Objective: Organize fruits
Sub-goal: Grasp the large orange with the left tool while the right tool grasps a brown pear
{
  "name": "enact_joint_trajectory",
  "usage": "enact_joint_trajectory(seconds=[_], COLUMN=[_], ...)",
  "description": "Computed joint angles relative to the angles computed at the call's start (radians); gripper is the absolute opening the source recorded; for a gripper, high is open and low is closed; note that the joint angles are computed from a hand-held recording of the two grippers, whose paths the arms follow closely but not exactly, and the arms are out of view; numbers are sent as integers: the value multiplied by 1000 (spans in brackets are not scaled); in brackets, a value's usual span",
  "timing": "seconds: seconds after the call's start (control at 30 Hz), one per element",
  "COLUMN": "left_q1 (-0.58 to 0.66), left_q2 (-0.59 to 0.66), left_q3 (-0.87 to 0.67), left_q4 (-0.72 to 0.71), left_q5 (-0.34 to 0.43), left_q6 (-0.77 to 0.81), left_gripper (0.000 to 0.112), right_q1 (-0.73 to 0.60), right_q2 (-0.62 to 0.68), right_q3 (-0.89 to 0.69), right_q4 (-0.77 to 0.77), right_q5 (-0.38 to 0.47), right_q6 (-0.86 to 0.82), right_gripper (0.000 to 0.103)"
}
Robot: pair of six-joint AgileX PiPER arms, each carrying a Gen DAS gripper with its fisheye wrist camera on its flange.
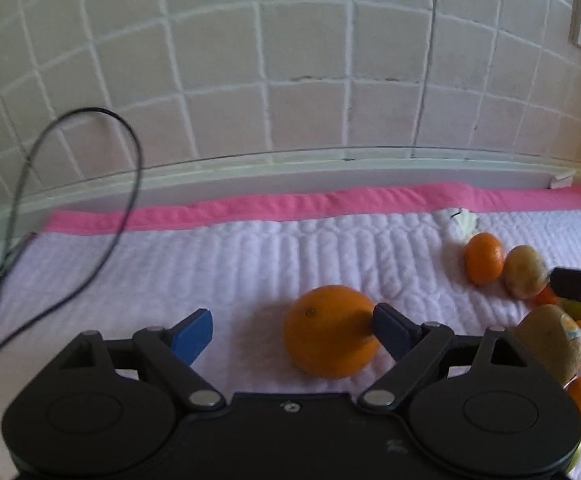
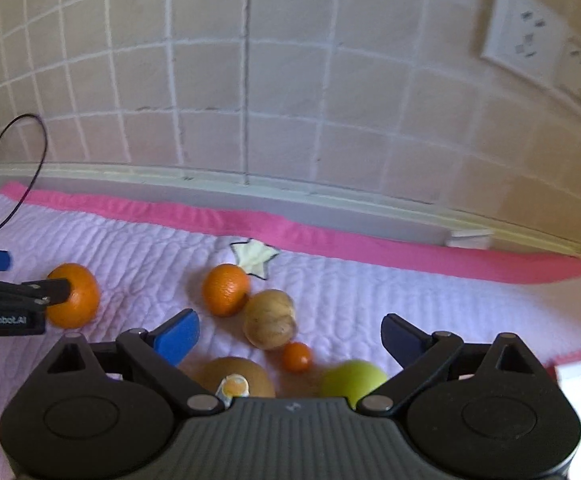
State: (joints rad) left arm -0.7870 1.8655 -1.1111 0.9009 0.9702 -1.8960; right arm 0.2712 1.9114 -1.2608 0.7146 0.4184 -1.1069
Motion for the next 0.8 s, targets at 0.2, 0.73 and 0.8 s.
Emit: enact_joint_trajectory(seconds=[0.2, 0.73, 0.8], left_q1=[44, 81, 84], left_q2=[8, 82, 84], left_q3=[-4, -65, -69], left_q4=[8, -71, -70], left_q5=[-77, -134, -130], left_q6=[9, 28, 32], left_gripper=[103, 71, 69], right_q1=[37, 42, 43], right_q2=[141, 234, 245], right_q3=[-181, -320, -328], right_q4=[-175, -244, -245], right_q5=[77, 216, 227], right_q6=[135, 221, 228], right_gripper=[82, 67, 61])
